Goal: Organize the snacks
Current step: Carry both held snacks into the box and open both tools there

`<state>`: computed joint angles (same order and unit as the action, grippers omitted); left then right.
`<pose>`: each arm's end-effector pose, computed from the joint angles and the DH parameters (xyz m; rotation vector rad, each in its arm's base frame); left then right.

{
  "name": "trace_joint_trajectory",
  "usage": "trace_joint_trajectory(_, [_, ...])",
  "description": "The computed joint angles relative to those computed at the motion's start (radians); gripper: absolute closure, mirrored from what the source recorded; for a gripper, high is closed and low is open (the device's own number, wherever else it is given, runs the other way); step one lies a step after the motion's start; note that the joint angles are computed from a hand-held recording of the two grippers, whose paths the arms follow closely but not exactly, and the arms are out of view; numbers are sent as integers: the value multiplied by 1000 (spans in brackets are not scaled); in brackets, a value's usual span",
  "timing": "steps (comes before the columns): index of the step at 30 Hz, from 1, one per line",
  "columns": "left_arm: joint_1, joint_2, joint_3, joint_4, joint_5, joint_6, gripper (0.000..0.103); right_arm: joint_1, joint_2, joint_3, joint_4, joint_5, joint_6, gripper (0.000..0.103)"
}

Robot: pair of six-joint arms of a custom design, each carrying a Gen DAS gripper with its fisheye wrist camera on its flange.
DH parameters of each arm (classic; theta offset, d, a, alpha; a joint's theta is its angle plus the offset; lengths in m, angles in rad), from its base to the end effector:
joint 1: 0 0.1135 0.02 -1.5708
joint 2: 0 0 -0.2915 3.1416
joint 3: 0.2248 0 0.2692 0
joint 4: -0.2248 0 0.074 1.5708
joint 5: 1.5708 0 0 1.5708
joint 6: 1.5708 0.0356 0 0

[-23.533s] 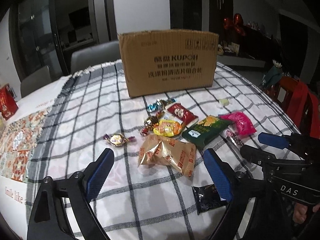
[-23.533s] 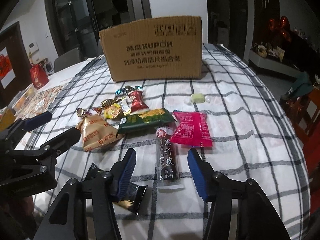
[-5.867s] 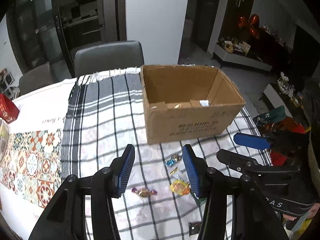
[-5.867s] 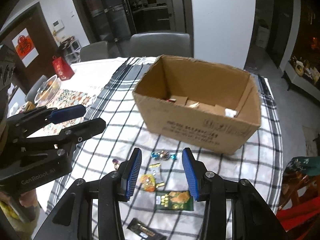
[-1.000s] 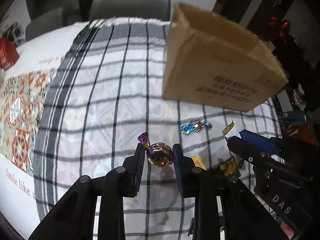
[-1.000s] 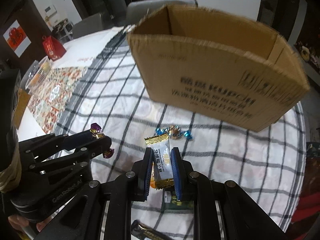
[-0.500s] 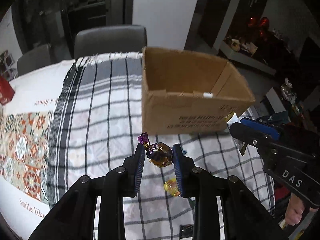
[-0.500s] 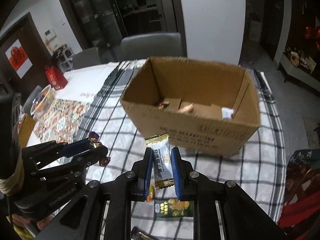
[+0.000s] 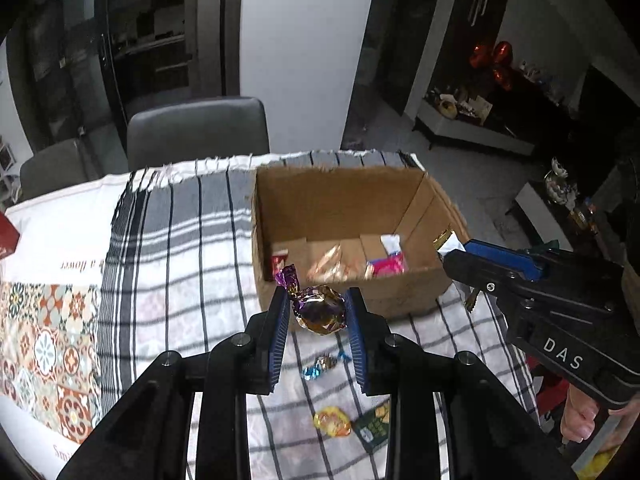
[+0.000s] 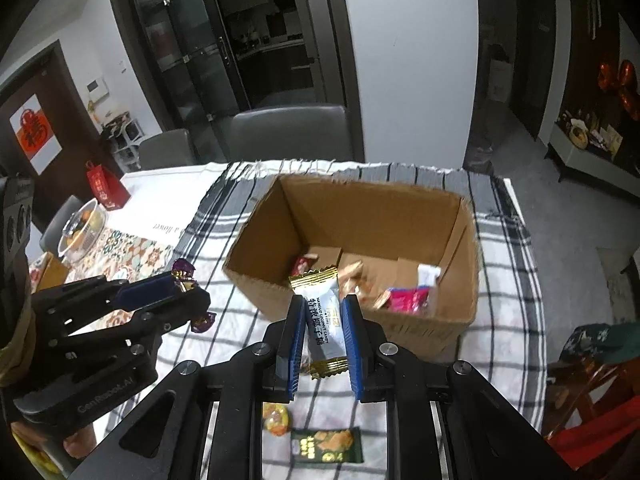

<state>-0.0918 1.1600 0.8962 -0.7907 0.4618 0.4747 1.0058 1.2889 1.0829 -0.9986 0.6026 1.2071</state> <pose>0.2225 -0.0364 0.2782 0.8531 2.3720 -0.4543 0.1483 0.1962 0.3021 0.3857 2.4190 0.0645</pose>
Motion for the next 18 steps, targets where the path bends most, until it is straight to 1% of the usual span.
trace_joint_trajectory(4, [-50,22,12,48,-12,-28,75,-28,-46,-34,46,17,-38,83])
trace_joint_trajectory(10, [-119,77,32,111,-25,-69,75,-115,-81,-69,98,7,-95,83])
trace_joint_trajectory(14, [-149,106,31,161,-38,-72,74,-177,-90,-101,147,-27,-140,83])
trace_joint_trajectory(16, [-167,118,25,187,-56,-73,70,-188,-88,-114,156,-30,-147,81])
trace_joint_trajectory(18, [-179,114,14,214,-83,-78,54,-194,-81,-122,154,-21,-137,65])
